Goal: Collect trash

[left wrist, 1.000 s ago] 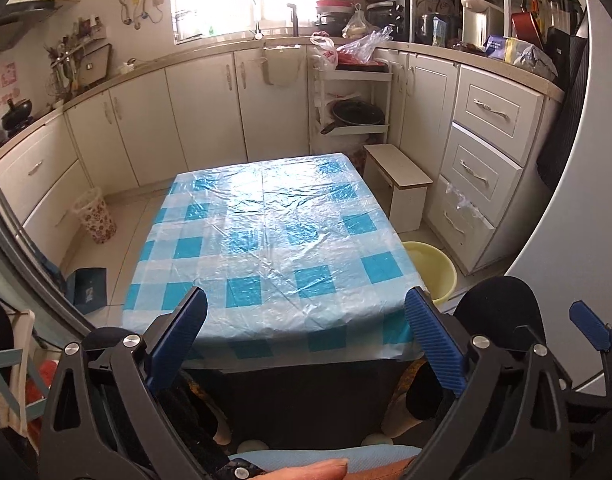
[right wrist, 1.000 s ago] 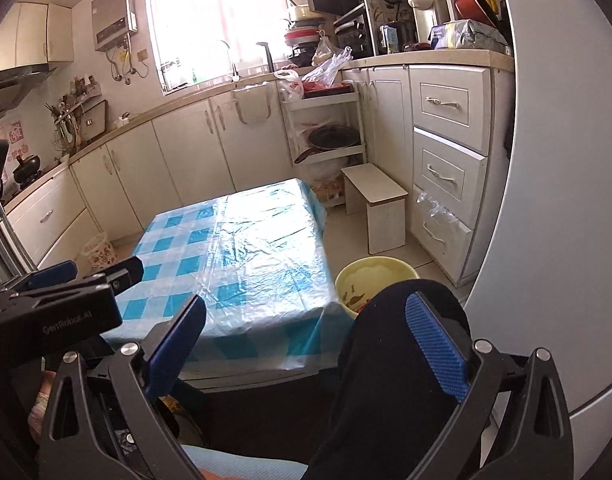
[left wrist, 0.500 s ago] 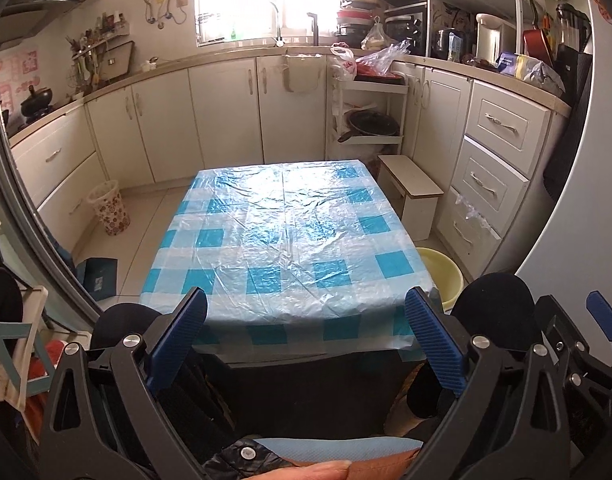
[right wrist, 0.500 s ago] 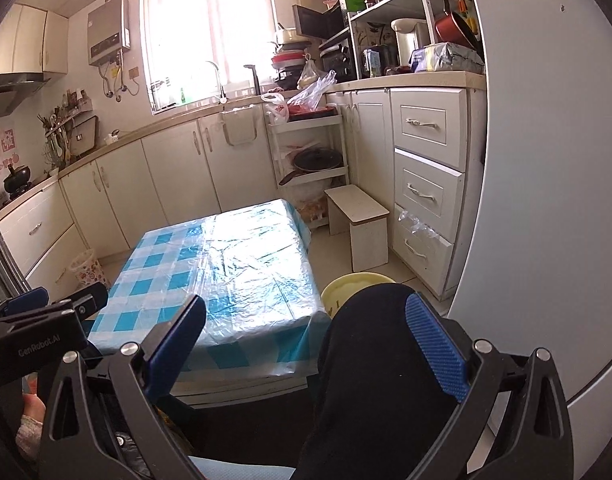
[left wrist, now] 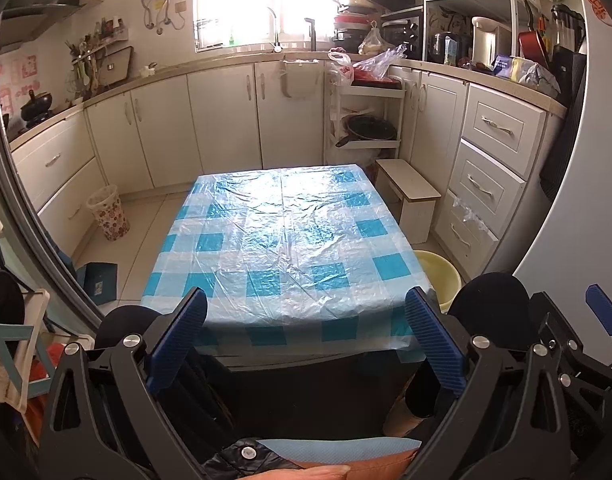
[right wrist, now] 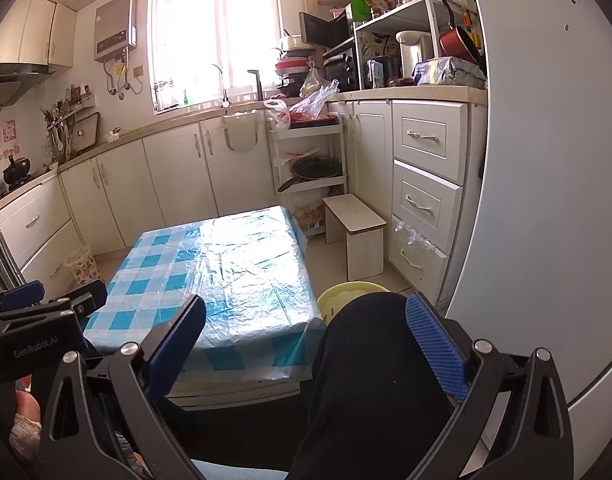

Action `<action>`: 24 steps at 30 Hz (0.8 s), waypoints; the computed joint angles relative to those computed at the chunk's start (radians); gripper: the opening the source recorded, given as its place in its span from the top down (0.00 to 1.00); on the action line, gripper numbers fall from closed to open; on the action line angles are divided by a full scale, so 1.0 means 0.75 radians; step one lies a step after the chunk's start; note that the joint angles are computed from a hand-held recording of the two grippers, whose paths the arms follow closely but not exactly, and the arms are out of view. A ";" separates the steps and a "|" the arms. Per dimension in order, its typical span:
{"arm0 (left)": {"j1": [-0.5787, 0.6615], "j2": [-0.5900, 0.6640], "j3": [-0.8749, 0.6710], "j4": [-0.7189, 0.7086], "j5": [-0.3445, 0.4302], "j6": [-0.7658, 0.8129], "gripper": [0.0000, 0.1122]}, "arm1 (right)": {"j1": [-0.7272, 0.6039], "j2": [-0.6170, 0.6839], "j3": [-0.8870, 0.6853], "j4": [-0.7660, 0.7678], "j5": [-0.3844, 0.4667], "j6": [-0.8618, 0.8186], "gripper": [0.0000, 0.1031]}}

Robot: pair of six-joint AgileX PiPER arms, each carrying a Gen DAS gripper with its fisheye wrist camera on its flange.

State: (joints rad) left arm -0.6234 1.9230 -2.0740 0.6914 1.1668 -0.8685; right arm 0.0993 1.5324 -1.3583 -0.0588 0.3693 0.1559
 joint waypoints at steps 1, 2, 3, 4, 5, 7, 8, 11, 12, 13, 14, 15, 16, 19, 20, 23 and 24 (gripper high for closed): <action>-0.001 -0.001 -0.001 0.001 0.001 -0.001 0.15 | 0.001 -0.003 0.003 0.000 0.000 0.000 0.07; -0.002 -0.004 0.003 0.003 0.000 -0.004 0.15 | 0.001 -0.005 0.004 -0.001 -0.002 -0.001 0.07; -0.003 -0.006 0.008 0.003 -0.001 -0.007 0.15 | 0.000 -0.007 0.007 0.003 -0.004 -0.006 0.07; -0.002 -0.011 0.016 0.002 -0.005 -0.009 0.15 | 0.001 -0.009 0.009 0.001 -0.004 -0.004 0.07; -0.003 -0.013 0.021 0.002 -0.006 -0.012 0.15 | 0.001 -0.011 0.010 -0.001 -0.004 -0.002 0.07; -0.007 -0.017 0.030 0.006 -0.008 -0.020 0.15 | 0.002 -0.010 0.009 -0.003 -0.003 0.000 0.07; -0.007 -0.018 0.031 0.008 -0.009 -0.022 0.15 | 0.002 -0.009 0.009 -0.001 -0.004 -0.001 0.07; -0.012 -0.024 0.046 0.018 -0.013 -0.036 0.15 | 0.002 -0.013 0.011 -0.003 -0.001 0.000 0.07; -0.015 -0.028 0.053 0.023 -0.014 -0.044 0.15 | 0.002 -0.013 0.011 -0.003 -0.001 0.000 0.07; -0.018 -0.031 0.059 0.026 -0.015 -0.048 0.15 | 0.002 -0.014 0.012 -0.002 -0.002 -0.001 0.07; -0.021 -0.033 0.064 0.030 -0.015 -0.054 0.15 | 0.002 -0.014 0.012 -0.002 -0.002 0.000 0.07; -0.021 -0.033 0.064 0.029 -0.015 -0.053 0.15 | 0.000 -0.012 0.011 0.004 -0.003 -0.006 0.07; -0.021 -0.033 0.064 0.029 -0.015 -0.053 0.15 | -0.001 -0.014 0.012 0.009 -0.001 -0.010 0.07; -0.026 -0.037 0.072 0.037 -0.012 -0.062 0.15 | -0.001 -0.019 0.016 0.010 0.000 -0.009 0.07; -0.026 -0.037 0.072 0.036 -0.012 -0.061 0.15 | -0.001 -0.021 0.018 0.008 0.003 -0.006 0.07; -0.026 -0.037 0.072 0.036 -0.013 -0.062 0.15 | 0.002 -0.023 0.019 0.001 0.011 0.004 0.07; -0.026 -0.037 0.073 0.035 -0.012 -0.063 0.15 | 0.001 -0.021 0.016 0.002 0.015 0.003 0.07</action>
State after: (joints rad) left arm -0.6430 1.8954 -2.0195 0.7178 1.1578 -0.9157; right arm 0.1003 1.5167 -1.3467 -0.0571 0.3805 0.1579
